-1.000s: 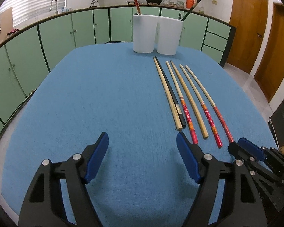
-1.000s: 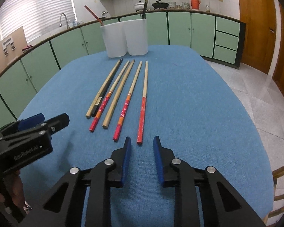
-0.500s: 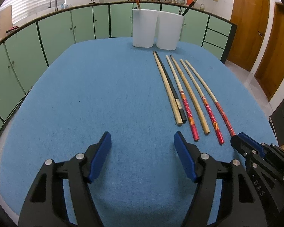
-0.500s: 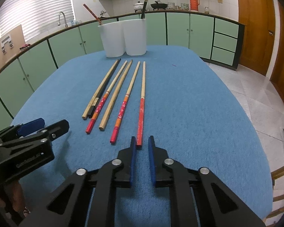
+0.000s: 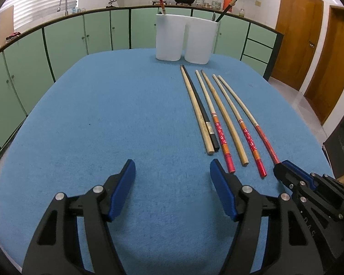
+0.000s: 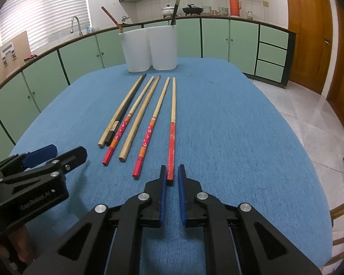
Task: Organize utensils
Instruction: 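Grasp a red-patterned chopstick with the right tool while the left tool grasps a plain wooden chopstick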
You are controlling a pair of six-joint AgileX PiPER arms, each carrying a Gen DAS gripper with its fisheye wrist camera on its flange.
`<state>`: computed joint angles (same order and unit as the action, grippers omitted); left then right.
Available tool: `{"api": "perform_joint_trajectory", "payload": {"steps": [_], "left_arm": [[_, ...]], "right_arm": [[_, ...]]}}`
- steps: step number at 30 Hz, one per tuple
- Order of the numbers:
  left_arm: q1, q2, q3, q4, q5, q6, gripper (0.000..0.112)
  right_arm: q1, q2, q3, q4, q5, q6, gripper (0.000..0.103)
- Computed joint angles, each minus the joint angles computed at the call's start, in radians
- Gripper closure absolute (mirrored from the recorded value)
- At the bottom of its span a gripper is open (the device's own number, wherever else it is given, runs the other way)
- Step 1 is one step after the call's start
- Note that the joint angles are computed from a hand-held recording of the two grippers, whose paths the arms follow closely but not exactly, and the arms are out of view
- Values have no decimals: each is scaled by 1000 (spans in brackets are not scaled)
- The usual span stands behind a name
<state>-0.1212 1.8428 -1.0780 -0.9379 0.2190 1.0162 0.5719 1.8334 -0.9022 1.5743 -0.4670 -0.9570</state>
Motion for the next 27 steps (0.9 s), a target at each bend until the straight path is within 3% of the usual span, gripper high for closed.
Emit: {"api": "perform_joint_trajectory", "payload": {"steps": [3, 11, 16, 20, 24, 27], "left_arm": [[-15, 11, -10, 16, -9, -16, 47], [-72, 58, -80, 391, -25, -393, 50], [-78, 79, -114, 453, -7, -467, 50], [-73, 89, -137, 436, 14, -457, 67], [-56, 91, -141, 300, 40, -313, 101], [-35, 89, -144, 225, 69, -234, 106]], "right_arm": [[-7, -7, 11, -24, 12, 24, 97], [-29, -17, 18, -44, 35, 42, 97], [-43, -23, 23, -66, 50, 66, 97], [-45, -21, 22, -72, 53, 72, 97], [-46, -20, 21, -70, 53, 72, 97], [-46, -22, 26, -75, 52, 77, 97]]}}
